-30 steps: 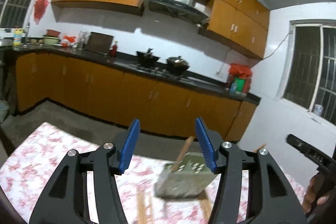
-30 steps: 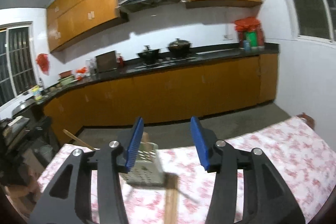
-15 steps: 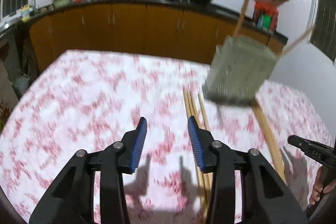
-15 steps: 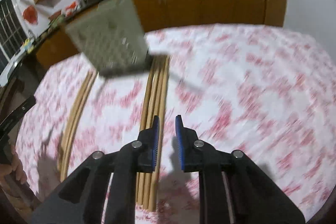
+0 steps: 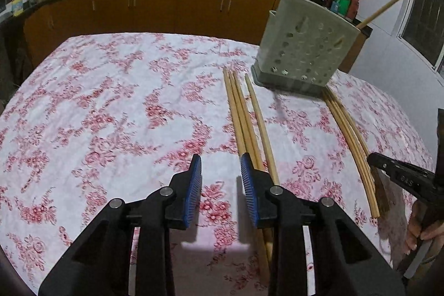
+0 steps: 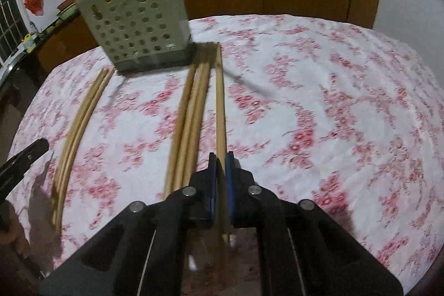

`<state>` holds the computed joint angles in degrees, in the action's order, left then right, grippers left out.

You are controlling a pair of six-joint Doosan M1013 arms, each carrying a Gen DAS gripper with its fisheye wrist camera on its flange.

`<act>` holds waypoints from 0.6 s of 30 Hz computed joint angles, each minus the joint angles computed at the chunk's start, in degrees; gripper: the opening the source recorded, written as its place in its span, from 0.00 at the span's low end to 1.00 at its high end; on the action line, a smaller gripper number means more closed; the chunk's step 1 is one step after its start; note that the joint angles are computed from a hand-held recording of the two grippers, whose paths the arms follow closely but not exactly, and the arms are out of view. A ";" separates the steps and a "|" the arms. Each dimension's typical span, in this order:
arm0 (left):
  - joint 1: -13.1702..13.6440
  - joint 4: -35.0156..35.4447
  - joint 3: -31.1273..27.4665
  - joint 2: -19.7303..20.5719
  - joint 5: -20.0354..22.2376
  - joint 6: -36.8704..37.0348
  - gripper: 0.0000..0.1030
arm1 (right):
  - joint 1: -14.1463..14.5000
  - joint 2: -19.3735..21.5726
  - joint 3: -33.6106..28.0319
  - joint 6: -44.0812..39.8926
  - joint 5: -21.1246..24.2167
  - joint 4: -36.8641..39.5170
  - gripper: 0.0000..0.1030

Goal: Organize utensils
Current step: 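Lower the right tool onto another chopstick and close it while the left tool grasps one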

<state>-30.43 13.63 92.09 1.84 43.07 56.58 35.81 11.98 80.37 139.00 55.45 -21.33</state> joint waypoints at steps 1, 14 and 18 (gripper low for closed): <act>0.01 -0.75 0.01 0.02 -0.02 0.76 0.27 | -0.04 -0.05 0.07 0.40 0.09 -0.23 0.08; -0.57 -4.66 -0.40 0.63 2.32 6.46 0.17 | 0.11 -0.25 0.38 0.83 0.30 -1.38 0.08; -1.15 -3.59 -0.78 1.01 3.67 6.69 0.17 | 0.30 -0.25 0.37 0.63 0.67 -1.77 0.08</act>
